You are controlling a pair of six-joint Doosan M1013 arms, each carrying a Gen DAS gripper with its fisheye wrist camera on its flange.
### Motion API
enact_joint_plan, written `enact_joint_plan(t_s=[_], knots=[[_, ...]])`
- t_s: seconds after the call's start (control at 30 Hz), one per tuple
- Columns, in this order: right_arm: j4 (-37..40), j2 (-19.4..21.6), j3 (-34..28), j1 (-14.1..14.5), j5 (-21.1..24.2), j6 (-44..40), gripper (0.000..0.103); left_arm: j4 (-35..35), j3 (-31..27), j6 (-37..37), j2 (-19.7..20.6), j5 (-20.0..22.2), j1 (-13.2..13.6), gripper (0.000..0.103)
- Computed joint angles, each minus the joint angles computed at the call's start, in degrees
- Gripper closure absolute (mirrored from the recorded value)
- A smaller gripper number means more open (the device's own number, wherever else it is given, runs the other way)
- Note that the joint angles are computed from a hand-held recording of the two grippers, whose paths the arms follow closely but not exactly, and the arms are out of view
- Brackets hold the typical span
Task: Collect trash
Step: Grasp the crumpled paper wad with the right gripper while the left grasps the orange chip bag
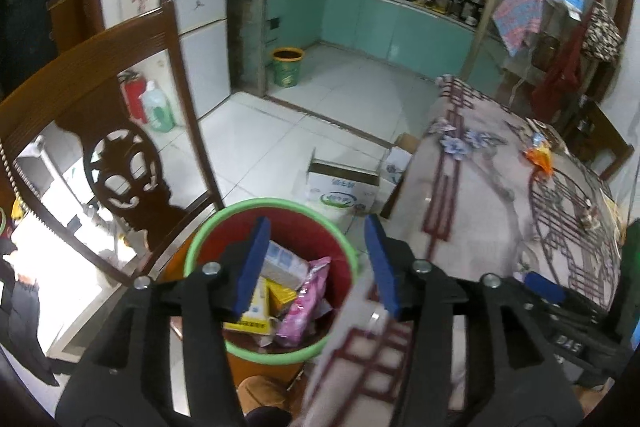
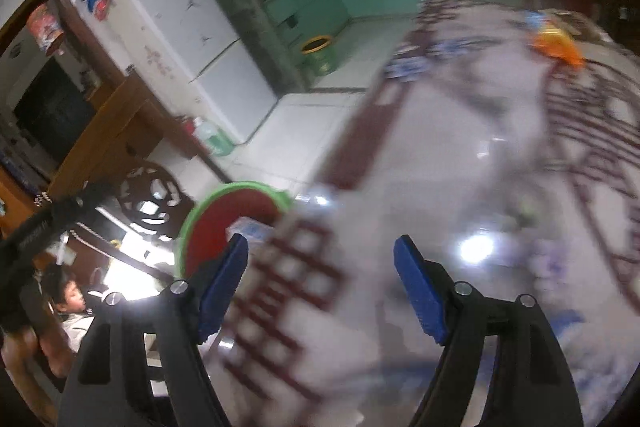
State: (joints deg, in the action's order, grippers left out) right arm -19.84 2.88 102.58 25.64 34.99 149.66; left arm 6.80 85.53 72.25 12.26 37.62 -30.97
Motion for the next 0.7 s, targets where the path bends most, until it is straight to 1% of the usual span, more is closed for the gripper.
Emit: enact_joint_plan(t_s=[0.03,0.1,0.13,0.17,0.2,0.27,0.3,0.37,0.4,0.47,0.5,0.6,0.63,0.67,0.7], knots=[[-1.57,-1.41,1.26,-0.26,1.25,1.04,0.030,-0.07,-0.07,0.08,-0.03,-0.06,-0.39,0.048],[-4.20,-4.22,3.64,-1.16,4.18,2.38,0.029,-1.32,-0.19,1.06,-0.09,-0.47,-1.34,0.036],[-4.83,-5.25,4.48,-1.69,5.38,2.43,0.028,-2.39,-0.24,1.98,-0.13,-0.72,-1.79,0.032],[-5.76,-6.36,5.37,-2.38,6.96,2.76,0.022,-3.02,-0.33,2.56,-0.14,-0.86,-2.21,0.027],[-7.11,-7.46,6.27,-3.05,8.57,3.70,0.019,-3.67,-0.43,3.36,-0.13,-1.07,-2.92,0.023],[-9.53,-9.90,8.26,-5.06,11.51,5.78,0.019,-4.21,-0.83,4.84,0.13,-0.97,-4.31,0.020],[-10.19,-11.34,9.35,-6.77,12.84,6.29,0.019,-4.29,-0.98,5.33,0.25,-0.84,-4.86,0.019],[-11.78,-13.13,10.88,-9.27,14.70,7.40,0.019,-4.55,-1.47,6.61,0.76,-0.43,-6.30,0.016],[-12.96,-14.12,11.75,-11.33,15.73,8.17,0.019,-4.64,-1.67,7.10,1.00,-0.21,-6.83,0.015],[-13.40,-15.33,12.85,-14.95,15.98,8.49,0.019,-4.57,-2.22,8.23,1.73,0.35,-8.14,0.014],[-13.47,-15.77,13.33,-17.68,15.49,8.64,0.019,-4.67,-2.35,8.79,1.99,0.59,-8.61,0.014],[-12.78,-15.29,13.49,-23.61,13.50,7.43,0.015,-5.76,-3.19,11.33,3.16,1.84,-10.08,0.013],[-11.50,-14.22,13.06,-26.29,12.27,5.64,0.015,-6.43,-3.56,12.64,3.66,2.21,-10.53,0.013],[-10.78,-13.27,12.65,-27.90,11.71,4.33,0.015,-6.42,-3.82,13.38,4.06,2.51,-10.95,0.013],[-10.41,-12.73,12.41,-28.74,11.43,3.57,0.015,-5.85,-3.87,13.71,4.33,2.62,-11.47,0.013]])
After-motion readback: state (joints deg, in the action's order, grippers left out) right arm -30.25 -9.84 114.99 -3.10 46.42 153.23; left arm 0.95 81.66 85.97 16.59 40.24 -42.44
